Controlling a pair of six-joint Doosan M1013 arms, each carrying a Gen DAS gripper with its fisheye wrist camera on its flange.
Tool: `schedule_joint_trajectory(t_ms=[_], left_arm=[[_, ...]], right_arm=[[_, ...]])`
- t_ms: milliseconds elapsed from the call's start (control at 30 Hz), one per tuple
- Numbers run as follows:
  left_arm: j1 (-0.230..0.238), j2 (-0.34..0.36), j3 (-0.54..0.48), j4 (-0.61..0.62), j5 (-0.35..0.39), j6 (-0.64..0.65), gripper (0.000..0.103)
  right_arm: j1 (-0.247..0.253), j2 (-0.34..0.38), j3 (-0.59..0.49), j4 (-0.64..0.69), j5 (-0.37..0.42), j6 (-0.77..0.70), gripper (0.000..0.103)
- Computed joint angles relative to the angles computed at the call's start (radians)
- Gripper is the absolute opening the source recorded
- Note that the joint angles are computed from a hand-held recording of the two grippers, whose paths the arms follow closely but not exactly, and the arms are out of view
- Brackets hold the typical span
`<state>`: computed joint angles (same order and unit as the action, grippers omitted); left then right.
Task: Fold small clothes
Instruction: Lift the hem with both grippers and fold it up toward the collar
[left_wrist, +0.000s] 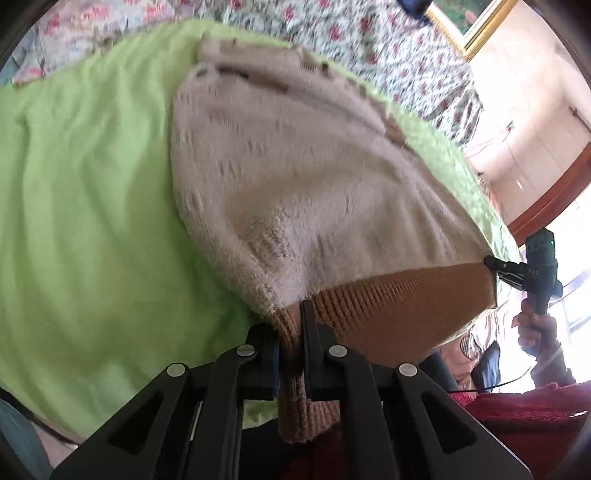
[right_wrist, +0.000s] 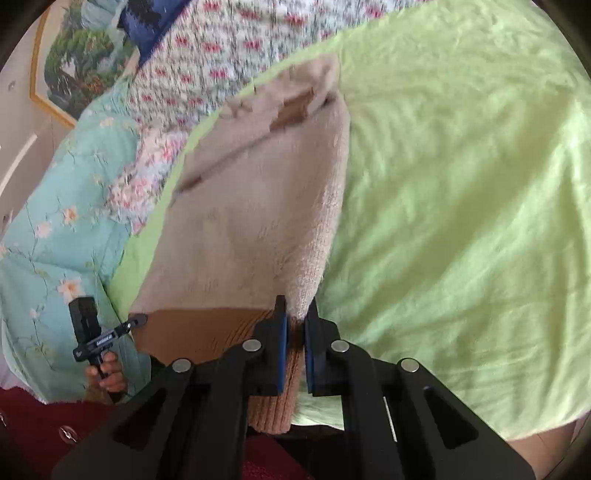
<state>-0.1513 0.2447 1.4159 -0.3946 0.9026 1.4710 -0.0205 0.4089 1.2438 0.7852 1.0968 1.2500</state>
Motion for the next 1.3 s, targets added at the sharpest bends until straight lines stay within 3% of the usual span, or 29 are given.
schedule_joint_trajectory(t_ms=[67, 167, 233, 300, 333, 400, 600, 833, 1000, 1100, 1300], left_arm=[[0.004, 0.001, 0.004, -0.028, 0.002, 0.004, 0.021], [0.010, 0.002, 0.011, -0.082, -0.005, 0.022, 0.030], [0.006, 0.003, 0.014, -0.088, -0.019, 0.025, 0.027], [-0.003, 0.000, 0.020, -0.069, -0.041, 0.020, 0.009], [-0.002, -0.002, 0.024, -0.077, -0.046, 0.023, 0.008], [-0.005, -0.021, 0.043, -0.055, -0.075, 0.006, 0.007], [-0.005, -0.066, 0.056, -0.055, -0.156, 0.004, 0.007], [0.006, -0.066, -0.027, -0.015, -0.239, 0.007, 0.007], [0.014, 0.001, -0.163, 0.032, -0.297, 0.022, 0.007], [0.019, 0.082, -0.289, 0.093, -0.296, -0.008, 0.007], [0.032, 0.312, -0.641, 0.226, -0.147, -0.146, 0.007]], right_arm=[[0.010, 0.013, -0.008, -0.026, 0.015, 0.018, 0.014], [0.005, 0.018, 0.010, 0.042, 0.037, -0.023, 0.024], [0.010, 0.014, 0.022, 0.062, 0.031, -0.054, 0.028], [0.020, 0.013, 0.025, 0.054, 0.019, -0.072, 0.028], [0.024, 0.013, 0.023, 0.042, 0.016, -0.078, 0.022], [0.025, 0.009, 0.026, 0.038, 0.014, -0.083, 0.008], [-0.010, -0.025, 0.076, 0.199, -0.016, -0.138, 0.008], [-0.020, -0.028, 0.026, 0.387, -0.059, -0.240, 0.008], [-0.007, 0.015, -0.090, 0.421, -0.115, -0.259, 0.008], [0.019, 0.081, -0.226, 0.316, -0.163, -0.188, 0.008], [0.066, 0.302, -0.622, 0.019, -0.178, 0.106, 0.008]])
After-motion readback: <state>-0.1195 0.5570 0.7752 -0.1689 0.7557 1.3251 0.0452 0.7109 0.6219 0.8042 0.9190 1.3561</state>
